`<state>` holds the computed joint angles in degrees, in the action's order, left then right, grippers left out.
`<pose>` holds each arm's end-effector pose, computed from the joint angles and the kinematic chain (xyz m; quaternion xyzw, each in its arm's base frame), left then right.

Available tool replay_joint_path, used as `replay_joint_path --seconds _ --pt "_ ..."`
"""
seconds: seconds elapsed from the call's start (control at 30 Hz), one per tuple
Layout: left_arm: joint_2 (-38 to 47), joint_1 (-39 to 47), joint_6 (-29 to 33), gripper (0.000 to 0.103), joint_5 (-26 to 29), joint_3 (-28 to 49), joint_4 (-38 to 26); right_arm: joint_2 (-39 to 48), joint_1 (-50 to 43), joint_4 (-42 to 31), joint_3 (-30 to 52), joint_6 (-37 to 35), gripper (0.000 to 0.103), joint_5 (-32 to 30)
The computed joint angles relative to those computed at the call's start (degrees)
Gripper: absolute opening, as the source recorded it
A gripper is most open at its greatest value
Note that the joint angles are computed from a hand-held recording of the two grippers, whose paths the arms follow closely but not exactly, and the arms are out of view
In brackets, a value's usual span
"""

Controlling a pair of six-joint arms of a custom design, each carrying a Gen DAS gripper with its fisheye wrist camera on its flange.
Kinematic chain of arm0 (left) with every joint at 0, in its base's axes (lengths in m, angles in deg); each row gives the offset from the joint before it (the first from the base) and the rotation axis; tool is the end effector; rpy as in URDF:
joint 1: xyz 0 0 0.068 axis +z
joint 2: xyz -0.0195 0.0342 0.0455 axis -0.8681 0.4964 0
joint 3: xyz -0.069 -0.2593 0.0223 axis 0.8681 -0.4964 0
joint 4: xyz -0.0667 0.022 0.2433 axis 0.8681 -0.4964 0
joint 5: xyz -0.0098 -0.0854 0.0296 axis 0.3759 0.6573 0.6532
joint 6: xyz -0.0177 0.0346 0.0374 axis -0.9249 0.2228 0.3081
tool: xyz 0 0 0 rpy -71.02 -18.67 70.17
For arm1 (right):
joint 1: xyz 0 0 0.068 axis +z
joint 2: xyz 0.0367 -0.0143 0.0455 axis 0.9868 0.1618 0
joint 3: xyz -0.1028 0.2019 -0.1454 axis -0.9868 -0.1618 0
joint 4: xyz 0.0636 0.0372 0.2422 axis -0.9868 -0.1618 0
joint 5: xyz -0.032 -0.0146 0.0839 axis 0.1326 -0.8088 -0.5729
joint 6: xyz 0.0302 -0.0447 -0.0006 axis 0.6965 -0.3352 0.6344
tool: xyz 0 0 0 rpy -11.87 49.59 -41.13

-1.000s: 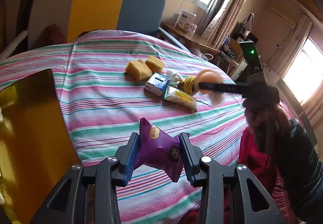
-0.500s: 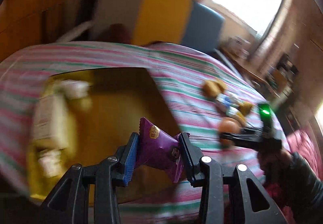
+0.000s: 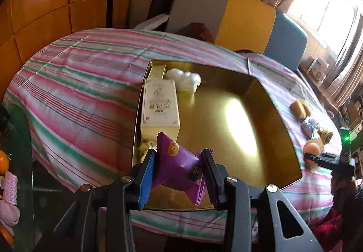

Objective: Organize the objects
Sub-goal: 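Carry the purple candy into the gold tray with the left tool while the right tool holds the egg, then open the left tool to release the candy inside the tray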

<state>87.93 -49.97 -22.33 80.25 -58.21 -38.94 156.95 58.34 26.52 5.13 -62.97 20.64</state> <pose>0.2411 0.0348 0.0911 -0.0354 0.9446 -0.0867 0.3146 0.3149 -0.1172 0.0293 -0.0988 0.9676 0.0671 0.2226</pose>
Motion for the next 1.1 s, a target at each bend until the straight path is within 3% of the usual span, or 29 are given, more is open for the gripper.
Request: replay_joint_path --seconds 0.17,0.3,0.37,0.67,1.1 --pt "5.79 -1.02 0.14 0.042 -1.86 0.46 3.30 -0.09 -0.05 0.22 -0.11 0.16 0.042 0.06" --pt "8.69 -1.40 -0.27 0.050 -0.63 2.85 1.84 -0.07 0.27 0.91 -0.44 0.61 0.043 0.36" --pt "8.61 -2.29 -0.38 0.052 -2.73 2.69 1.70 -0.25 0.26 1.77 -0.96 1.39 0.043 0.62" --pt "4.71 -2.19 -1.50 0.052 -5.97 0.03 3.64 0.12 0.34 2.16 -0.82 1.63 0.043 0.74" --pt "-4.22 -9.63 -3.45 0.053 -15.13 -2.82 4.10 0.24 0.36 3.50 -1.30 3.71 0.045 1.53"
